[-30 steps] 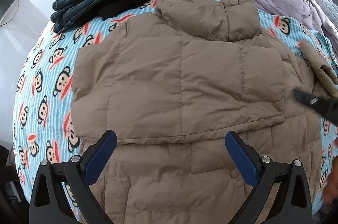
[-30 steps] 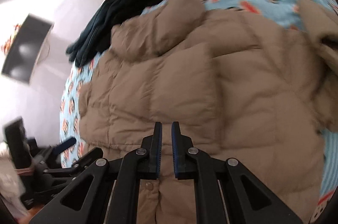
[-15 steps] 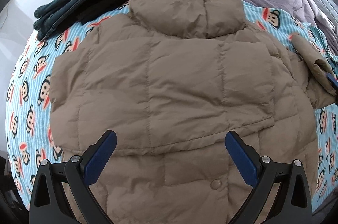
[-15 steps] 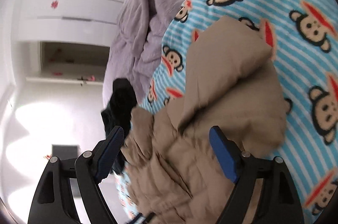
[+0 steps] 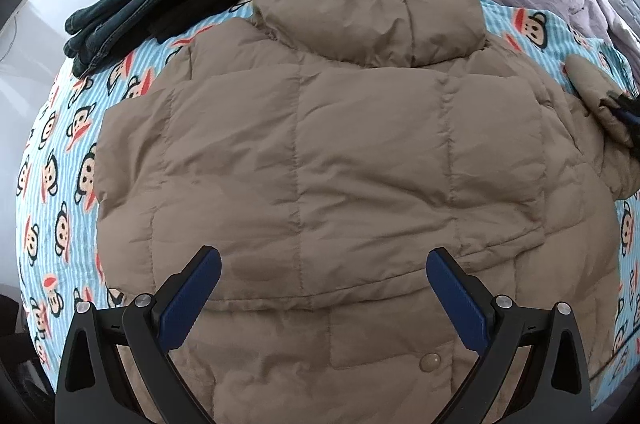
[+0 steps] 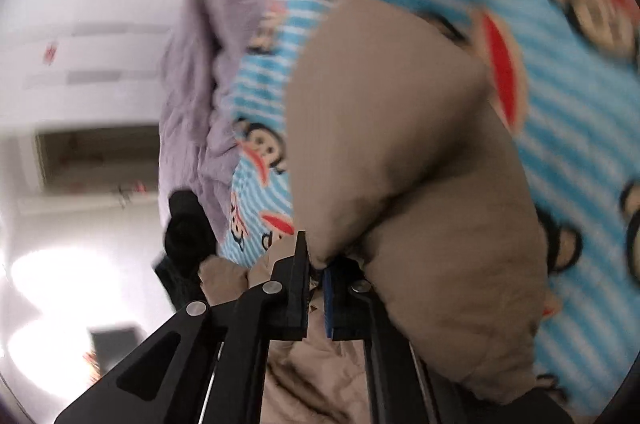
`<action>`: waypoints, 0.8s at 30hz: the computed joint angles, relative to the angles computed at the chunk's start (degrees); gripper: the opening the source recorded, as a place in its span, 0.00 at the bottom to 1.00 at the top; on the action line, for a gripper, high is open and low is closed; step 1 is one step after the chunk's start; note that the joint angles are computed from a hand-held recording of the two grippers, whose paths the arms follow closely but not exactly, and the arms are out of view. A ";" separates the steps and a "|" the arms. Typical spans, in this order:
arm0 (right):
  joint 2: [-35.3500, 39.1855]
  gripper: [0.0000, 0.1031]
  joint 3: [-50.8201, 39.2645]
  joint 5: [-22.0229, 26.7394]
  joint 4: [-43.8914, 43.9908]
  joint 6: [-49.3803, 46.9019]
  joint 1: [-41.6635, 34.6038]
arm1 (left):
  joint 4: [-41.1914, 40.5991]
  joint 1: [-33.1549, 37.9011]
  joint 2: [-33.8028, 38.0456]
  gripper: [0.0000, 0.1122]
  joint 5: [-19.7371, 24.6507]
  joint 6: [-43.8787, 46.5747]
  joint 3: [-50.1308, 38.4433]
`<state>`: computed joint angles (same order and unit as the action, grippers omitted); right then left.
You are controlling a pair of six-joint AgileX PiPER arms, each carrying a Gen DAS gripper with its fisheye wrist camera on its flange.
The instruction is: Fold large clothes
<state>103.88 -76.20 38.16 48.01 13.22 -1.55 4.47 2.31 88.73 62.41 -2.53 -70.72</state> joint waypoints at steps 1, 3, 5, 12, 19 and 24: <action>-0.30 0.05 -2.39 1.35 -4.04 0.19 1.02 | 0.00 0.28 -0.01 0.92 -0.16 0.18 0.03; -0.61 0.04 -7.94 4.47 -12.22 0.53 4.03 | -0.02 0.88 0.02 0.92 -0.65 0.78 0.12; -0.39 0.04 -13.10 7.38 -17.49 -0.33 6.99 | 0.05 1.34 0.13 0.92 -1.00 1.05 0.15; -1.67 0.02 -15.93 10.03 -17.39 -4.38 14.04 | -0.86 4.70 -0.06 0.92 -1.18 2.35 0.34; -3.70 0.32 -3.92 7.52 -9.29 1.95 2.91 | -1.75 6.73 -1.38 0.92 -1.36 4.62 2.16; -2.35 0.86 -1.34 5.59 0.24 -4.23 -1.93 | -1.85 5.74 0.05 0.92 -1.33 3.41 1.82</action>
